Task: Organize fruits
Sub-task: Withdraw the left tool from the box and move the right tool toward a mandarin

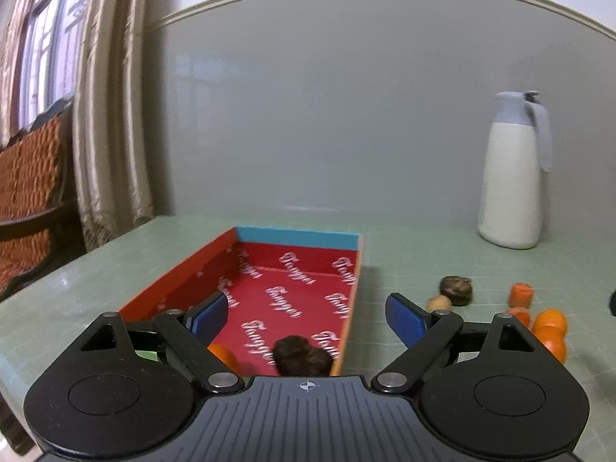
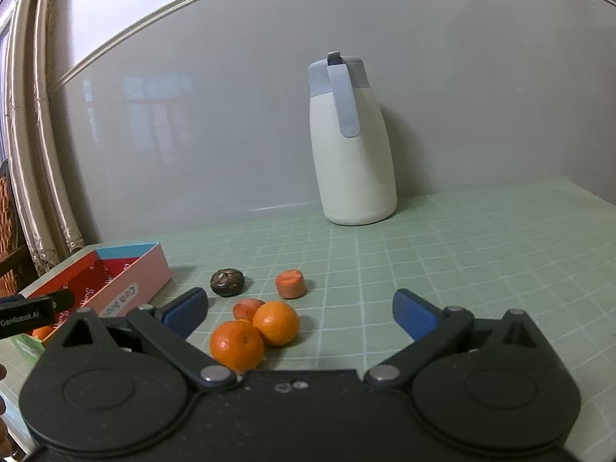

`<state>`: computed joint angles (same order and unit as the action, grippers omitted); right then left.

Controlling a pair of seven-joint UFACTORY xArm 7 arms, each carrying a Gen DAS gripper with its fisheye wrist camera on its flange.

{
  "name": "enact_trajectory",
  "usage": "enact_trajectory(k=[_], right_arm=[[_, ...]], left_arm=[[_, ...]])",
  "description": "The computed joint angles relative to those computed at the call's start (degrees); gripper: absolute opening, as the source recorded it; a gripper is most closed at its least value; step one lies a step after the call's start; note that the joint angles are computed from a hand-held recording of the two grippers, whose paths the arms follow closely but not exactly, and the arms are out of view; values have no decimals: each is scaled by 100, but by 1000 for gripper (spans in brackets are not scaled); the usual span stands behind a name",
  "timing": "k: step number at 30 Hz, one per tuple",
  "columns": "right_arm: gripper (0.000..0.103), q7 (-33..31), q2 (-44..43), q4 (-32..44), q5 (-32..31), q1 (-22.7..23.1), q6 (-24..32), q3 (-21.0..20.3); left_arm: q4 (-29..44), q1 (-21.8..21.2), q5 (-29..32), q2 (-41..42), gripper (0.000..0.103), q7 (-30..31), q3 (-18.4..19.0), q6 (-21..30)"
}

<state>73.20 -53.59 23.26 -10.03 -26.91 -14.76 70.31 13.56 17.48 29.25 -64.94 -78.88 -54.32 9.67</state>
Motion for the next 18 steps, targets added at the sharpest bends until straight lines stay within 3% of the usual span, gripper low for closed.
enact_trajectory(k=[11,18], right_arm=[[103,-142,104,-69,-103,86,77,-89],[102,-312,314,25,-150,8,27,-29]], left_arm=[[240,-41,-117,257,88,260,-308,-480],[370,-156,-251,352,88,371,-502,-322]])
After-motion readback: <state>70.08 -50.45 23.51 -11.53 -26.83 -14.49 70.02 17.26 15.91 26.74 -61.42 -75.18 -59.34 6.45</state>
